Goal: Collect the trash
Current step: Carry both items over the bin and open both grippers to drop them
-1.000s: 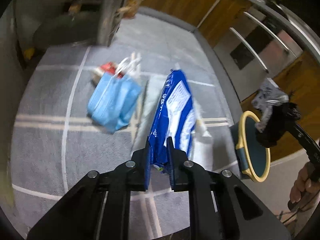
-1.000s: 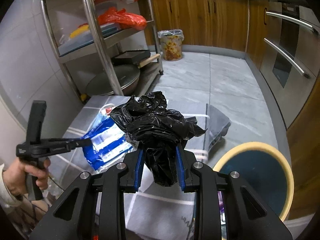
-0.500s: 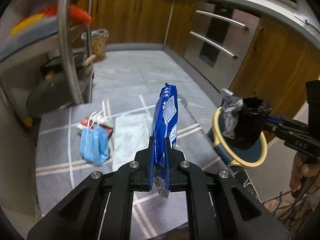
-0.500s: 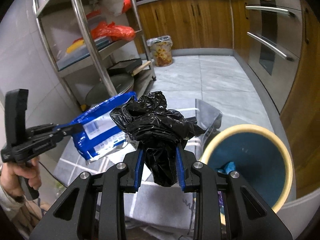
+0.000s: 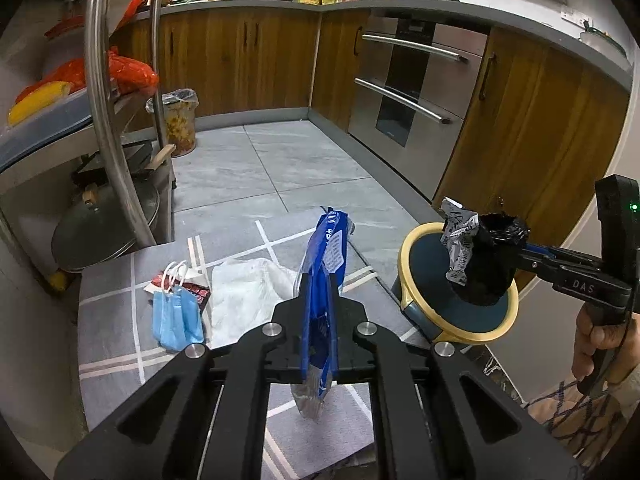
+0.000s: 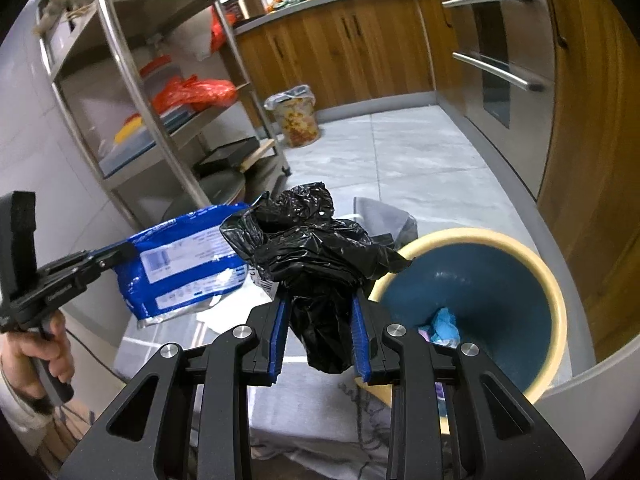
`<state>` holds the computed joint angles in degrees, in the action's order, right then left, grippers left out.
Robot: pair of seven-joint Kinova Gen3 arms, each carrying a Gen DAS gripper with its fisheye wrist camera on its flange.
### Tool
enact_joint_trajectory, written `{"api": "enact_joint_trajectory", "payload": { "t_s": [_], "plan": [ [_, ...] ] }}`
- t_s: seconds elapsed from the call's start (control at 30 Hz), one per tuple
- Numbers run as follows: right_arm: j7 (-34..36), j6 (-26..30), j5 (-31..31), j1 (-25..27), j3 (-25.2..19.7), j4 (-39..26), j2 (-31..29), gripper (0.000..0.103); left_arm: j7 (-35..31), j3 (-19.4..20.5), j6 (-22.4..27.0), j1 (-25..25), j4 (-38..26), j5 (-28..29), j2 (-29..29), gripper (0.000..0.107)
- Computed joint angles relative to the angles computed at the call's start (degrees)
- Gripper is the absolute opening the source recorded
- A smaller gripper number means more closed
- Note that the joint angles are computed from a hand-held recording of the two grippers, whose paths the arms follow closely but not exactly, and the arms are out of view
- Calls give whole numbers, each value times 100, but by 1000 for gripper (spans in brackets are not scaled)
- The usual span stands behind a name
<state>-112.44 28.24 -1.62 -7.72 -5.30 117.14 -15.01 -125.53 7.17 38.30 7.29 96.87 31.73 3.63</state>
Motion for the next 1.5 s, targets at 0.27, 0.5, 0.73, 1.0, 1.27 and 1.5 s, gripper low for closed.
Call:
{"api": "enact_joint_trajectory", "payload": {
  "t_s": [0.27, 0.5, 0.73, 1.0, 1.27, 1.5],
  "plan": [
    [-203, -6, 166, 174, -56, 73, -139, 30, -25, 126, 10, 171, -140, 118, 14, 6],
    [-246, 12, 143, 320, 101, 254, -381, 30, 84, 273, -28, 408, -341, 115, 98, 6],
    [-202, 56, 52, 425, 269, 384, -495, 30, 431, 464, -8, 729, -675, -138, 395, 6],
    [-51, 75, -197, 548, 584, 498, -389, 30, 1171, 698, 23, 1388, -1193, -902, 1054, 6],
    [1, 166, -381, 720, 776, 619, -21, 30, 1888, 721, 74, 1993, -1583, -1705, 1756, 6],
    [-122, 313, -254, 851, 655, 576, 374, 30, 2030, 790, 197, 2111, -1810, -1920, 2201, 7]
  ]
}}
